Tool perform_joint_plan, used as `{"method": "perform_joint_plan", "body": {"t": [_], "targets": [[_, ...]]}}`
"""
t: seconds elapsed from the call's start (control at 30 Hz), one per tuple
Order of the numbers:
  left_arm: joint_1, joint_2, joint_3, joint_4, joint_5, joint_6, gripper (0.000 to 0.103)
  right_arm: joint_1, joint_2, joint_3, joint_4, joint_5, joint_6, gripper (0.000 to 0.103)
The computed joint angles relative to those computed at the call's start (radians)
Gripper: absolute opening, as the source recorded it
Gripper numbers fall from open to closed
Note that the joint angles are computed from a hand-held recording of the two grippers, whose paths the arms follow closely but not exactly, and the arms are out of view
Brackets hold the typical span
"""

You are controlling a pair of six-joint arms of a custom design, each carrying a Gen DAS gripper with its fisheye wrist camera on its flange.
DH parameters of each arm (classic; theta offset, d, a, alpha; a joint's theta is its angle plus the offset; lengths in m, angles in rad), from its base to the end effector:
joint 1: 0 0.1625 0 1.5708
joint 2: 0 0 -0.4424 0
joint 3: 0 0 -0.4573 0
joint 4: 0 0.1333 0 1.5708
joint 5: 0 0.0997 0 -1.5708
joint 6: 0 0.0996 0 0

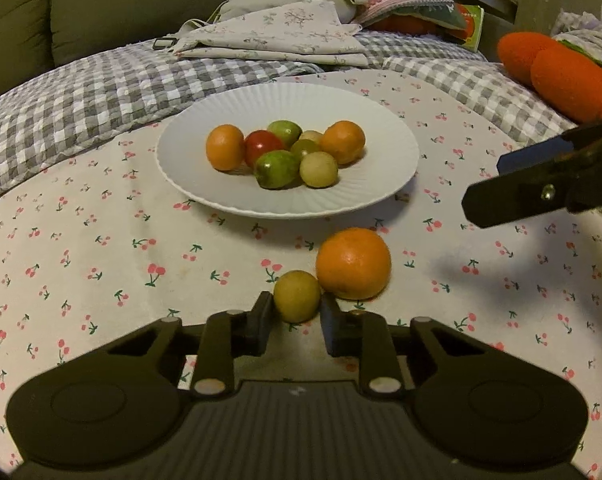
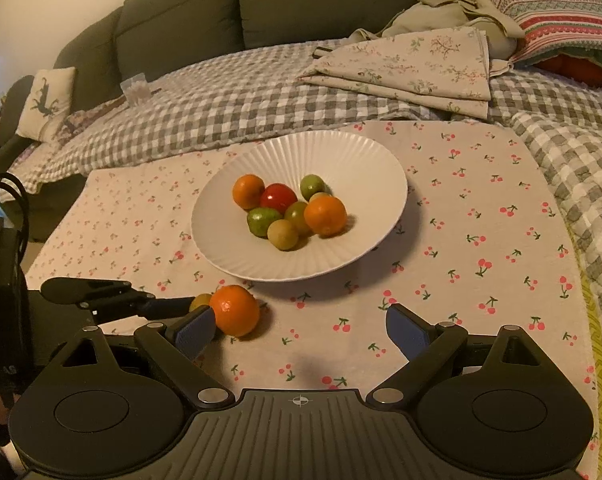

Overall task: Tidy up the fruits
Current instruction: 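Grasp the yellow-green fruit with the left gripper, then grasp the orange with the right gripper while the left holds the yellow fruit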

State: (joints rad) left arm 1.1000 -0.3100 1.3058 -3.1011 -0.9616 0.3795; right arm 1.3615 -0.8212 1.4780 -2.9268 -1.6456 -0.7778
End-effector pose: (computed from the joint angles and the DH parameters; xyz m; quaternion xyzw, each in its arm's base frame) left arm -0.1921 -0.7970 -0.1058 0.3074 0.8709 -0.2649 0.2775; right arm -0.0439 -0.8124 0.1953 0.2510 -0.9048 0.2848 0.1931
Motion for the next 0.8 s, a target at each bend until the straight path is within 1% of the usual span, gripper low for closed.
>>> {"method": "perform_joint_plan", "body": {"t": [0.2,0.33,0.4,0.63,0.73,0.8], "targets": [[-0.006,-0.006,0.01,0.0,0.027,-0.011,0.024,0.0,0.01,-0.006,0.0,-0.006,-0.009,0.094],[-0.012,-0.015,0.019,0.003,0.06,-0.039,0.024,-0.003,0.012,-0.008,0.008,0.002,-0.016,0.093],[-0.017,-0.021,0.027,-0.005,0.08,-0.041,0.024,-0.002,0.017,-0.01,0.01,-0.006,-0.021,0.093],[-0.02,-0.053,0.053,-0.029,0.111,-0.087,0.024,0.003,0.032,-0.01,0.026,-0.008,-0.075,0.091],[-0.023,-0.059,0.06,-0.041,0.123,-0.084,0.024,0.008,0.042,-0.005,0.025,-0.001,-0.112,0.089],[-0.023,-0.059,0.061,-0.045,0.129,-0.08,0.024,0.011,0.051,-0.005,0.01,-0.002,-0.127,0.085]]}}
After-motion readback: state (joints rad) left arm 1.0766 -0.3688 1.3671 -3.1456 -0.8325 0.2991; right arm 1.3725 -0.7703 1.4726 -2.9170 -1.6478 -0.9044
